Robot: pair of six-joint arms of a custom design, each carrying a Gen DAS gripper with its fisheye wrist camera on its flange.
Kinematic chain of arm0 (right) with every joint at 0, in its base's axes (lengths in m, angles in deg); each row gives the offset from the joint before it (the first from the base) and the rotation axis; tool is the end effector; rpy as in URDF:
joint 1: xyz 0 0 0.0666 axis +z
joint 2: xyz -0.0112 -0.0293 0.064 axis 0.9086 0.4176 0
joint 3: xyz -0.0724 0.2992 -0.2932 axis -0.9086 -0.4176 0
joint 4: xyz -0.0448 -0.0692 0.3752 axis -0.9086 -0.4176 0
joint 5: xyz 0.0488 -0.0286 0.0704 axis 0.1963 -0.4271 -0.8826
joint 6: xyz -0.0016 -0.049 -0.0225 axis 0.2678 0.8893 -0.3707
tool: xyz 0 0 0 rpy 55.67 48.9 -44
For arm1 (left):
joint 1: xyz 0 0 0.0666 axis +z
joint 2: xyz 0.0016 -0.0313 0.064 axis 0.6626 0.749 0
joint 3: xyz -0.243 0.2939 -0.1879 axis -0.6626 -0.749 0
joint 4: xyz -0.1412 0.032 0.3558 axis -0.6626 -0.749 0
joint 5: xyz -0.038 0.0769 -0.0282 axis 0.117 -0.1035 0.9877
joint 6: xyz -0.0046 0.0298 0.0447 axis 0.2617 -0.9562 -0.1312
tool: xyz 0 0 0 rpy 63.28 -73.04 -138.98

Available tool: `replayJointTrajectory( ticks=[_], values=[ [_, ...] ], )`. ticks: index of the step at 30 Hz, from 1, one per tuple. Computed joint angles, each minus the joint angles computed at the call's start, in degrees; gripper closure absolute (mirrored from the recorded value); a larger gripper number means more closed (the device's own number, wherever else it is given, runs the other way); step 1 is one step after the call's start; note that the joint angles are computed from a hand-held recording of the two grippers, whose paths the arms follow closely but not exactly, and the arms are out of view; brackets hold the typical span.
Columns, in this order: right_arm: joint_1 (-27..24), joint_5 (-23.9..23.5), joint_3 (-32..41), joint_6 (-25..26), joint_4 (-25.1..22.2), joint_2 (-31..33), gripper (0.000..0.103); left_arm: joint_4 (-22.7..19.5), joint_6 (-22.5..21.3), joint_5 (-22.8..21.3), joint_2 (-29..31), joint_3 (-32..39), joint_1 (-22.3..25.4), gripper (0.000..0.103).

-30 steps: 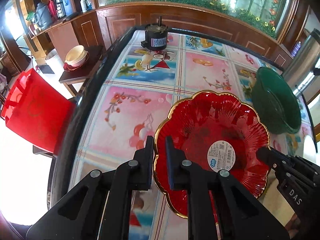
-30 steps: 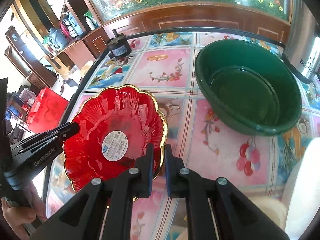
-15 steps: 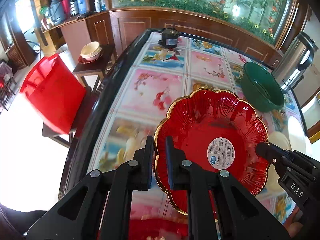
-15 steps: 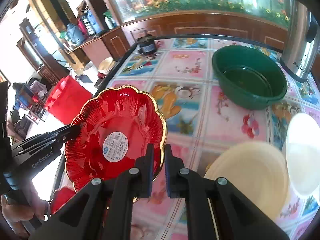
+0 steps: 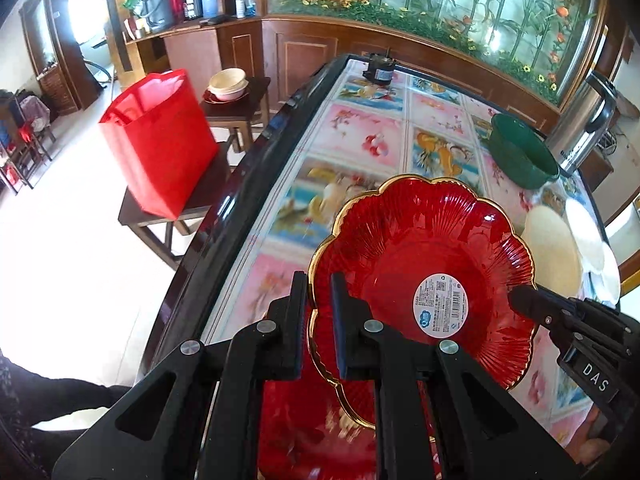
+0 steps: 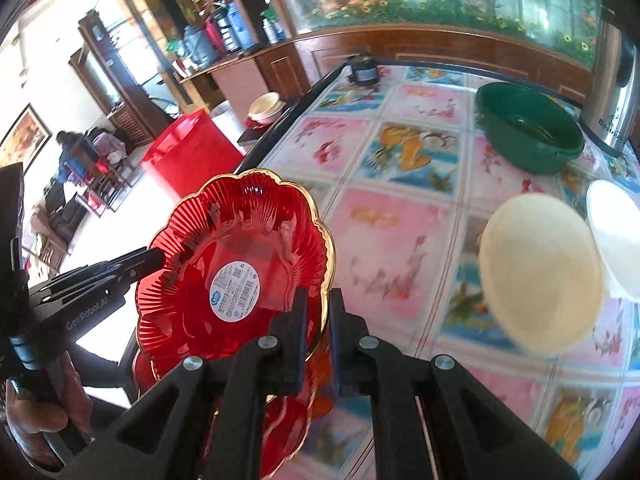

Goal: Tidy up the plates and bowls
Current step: 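Lift the small red plate, lower it onto the large red plate, open left tool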

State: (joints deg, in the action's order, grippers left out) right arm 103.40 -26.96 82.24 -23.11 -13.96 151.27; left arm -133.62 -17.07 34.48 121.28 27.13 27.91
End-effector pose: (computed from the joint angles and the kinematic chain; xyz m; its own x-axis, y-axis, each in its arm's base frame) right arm 0.4567 0.3487 0.5366 -0.8272 0.1658 -0.5368 0.0271 0.9661 0.2567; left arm 0.4671 -0.1144 0.5592 -0.8252 0.1443 -0.5462 0.2059 0.9772 -0.0529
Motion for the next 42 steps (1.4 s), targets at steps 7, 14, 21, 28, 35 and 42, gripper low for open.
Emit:
replayJointTrajectory(
  ticks=[7, 14, 21, 28, 35, 42],
  values=[
    [3.47, 0.52, -4.42, -1.27, 1.52, -1.91, 0.095, 3.05, -0.25, -0.54, -6.34, -9.76, 0.93, 0.092],
    [5.72, 1.18, -6.41, -1.44, 1.26, -1.86, 0.095, 6.52, -1.06, -3.04, -8.88, -15.24, 0.75, 0.092],
    [6.33, 0.49, -7.31, -1.11, 0.81, -1.17, 0.095, 9.0, -2.43, -5.5, -9.85, -18.33, 0.03, 0.092],
    [6.91, 2.89, -5.92, 0.71, -1.19, 0.2, 0.093, 10.12, -2.56, -5.84, -9.42, -19.37, -0.06, 0.091],
    [7.42, 4.34, -4.77, 2.57, -2.23, 1.28, 0.092, 11.16, -3.14, -6.62, -9.36, -20.4, 0.13, 0.091],
    [7.8, 6.14, -1.26, 4.77, -5.88, 3.73, 0.089, 12.5, -3.52, -8.37, -9.29, -21.11, -0.16, 0.091]
  ],
)
